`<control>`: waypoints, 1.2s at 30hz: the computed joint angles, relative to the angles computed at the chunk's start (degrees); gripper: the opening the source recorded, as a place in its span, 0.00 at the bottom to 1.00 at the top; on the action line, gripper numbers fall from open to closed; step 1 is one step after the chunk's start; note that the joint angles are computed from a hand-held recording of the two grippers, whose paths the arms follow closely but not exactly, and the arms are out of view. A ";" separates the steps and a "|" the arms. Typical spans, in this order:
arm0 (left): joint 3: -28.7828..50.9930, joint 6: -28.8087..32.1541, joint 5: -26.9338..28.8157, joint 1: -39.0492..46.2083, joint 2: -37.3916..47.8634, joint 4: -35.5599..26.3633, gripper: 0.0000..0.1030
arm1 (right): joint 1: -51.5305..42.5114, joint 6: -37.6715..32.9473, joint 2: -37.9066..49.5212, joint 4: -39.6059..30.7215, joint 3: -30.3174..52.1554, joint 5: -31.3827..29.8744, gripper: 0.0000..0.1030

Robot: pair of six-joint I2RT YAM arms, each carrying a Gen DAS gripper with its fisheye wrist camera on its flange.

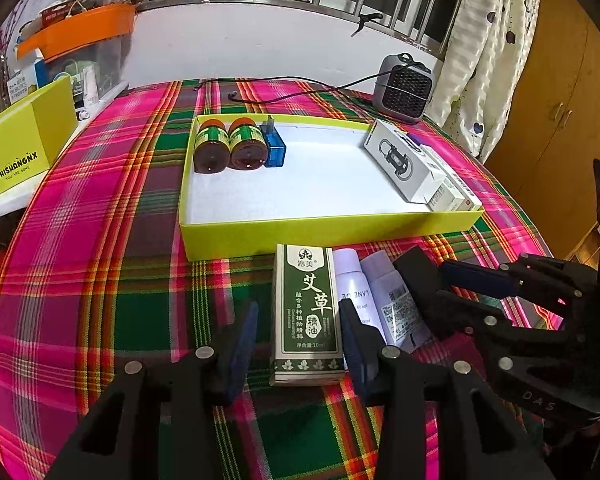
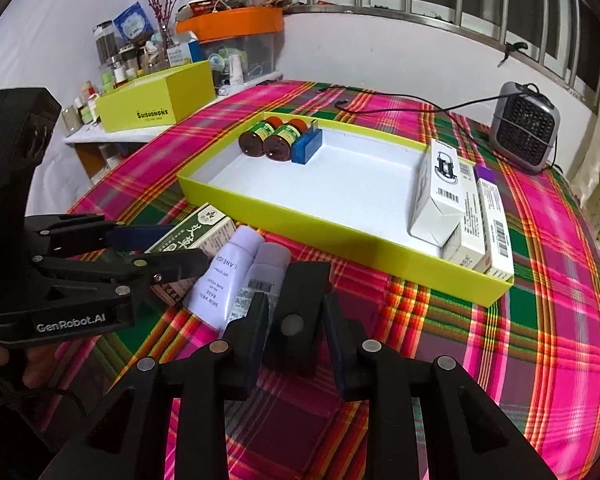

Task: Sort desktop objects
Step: 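Grasp the green herbal oil box with the left tool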

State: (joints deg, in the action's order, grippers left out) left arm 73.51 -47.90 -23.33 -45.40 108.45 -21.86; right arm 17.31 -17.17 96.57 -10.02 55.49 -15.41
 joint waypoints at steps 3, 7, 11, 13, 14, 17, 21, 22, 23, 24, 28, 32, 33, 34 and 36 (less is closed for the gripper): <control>-0.07 0.04 0.12 0.17 0.01 0.07 0.40 | 0.37 -0.06 0.68 0.44 0.14 0.88 0.29; -0.76 0.05 0.21 0.43 -0.31 0.65 0.39 | -0.30 0.94 2.06 -0.18 1.20 0.91 0.29; -1.23 -0.02 0.34 0.59 -0.42 1.00 0.33 | -1.01 2.19 2.98 -1.80 2.35 0.55 0.29; -1.56 -0.02 0.20 0.62 -0.48 1.26 0.32 | -1.01 2.38 3.26 -2.10 2.64 0.51 0.29; -1.86 0.06 0.27 0.66 -0.59 1.59 0.32 | -0.85 2.19 3.37 -2.18 2.67 0.76 0.28; -2.32 -0.06 0.11 0.68 -0.88 1.93 0.31 | -0.83 1.95 3.50 -2.33 2.70 0.75 0.27; -2.80 -0.30 -0.05 0.73 -1.28 2.07 0.31 | -1.41 2.21 3.47 -2.68 2.83 0.26 0.27; -2.84 -0.41 -0.18 0.74 -1.37 2.02 0.31 | -1.60 2.25 3.39 -2.75 2.80 0.11 0.27; -2.96 -0.57 -0.31 0.71 -1.54 2.04 0.31 | -1.85 2.30 3.28 -2.80 2.74 -0.12 0.27; -3.04 -0.66 -0.42 0.68 -1.69 2.05 0.31 | -2.08 2.40 3.15 -2.84 2.68 -0.35 0.27; -2.85 -0.85 -1.26 0.23 -2.23 1.63 0.31 | -3.49 3.32 1.63 -1.67 1.47 -2.38 0.27; -2.14 -0.69 -1.91 -0.34 -2.51 1.38 0.31 | -4.62 4.37 0.94 -1.40 1.27 -3.94 0.27; -1.88 -0.64 -2.08 -0.47 -2.54 1.23 0.31 | -4.81 4.50 0.79 -1.23 1.16 -4.26 0.27; -1.60 -0.56 -2.21 -0.52 -2.49 1.11 0.31 | -5.08 4.75 0.48 -1.01 0.95 -4.65 0.27; -1.01 -0.46 -2.36 -0.62 -2.48 0.86 0.31 | -5.36 4.77 0.18 -0.94 0.74 -4.92 0.27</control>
State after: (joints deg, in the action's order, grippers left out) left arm 72.51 -48.37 -25.70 -46.03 105.97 -21.00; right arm 11.95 -12.41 96.75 -10.96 56.23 -20.33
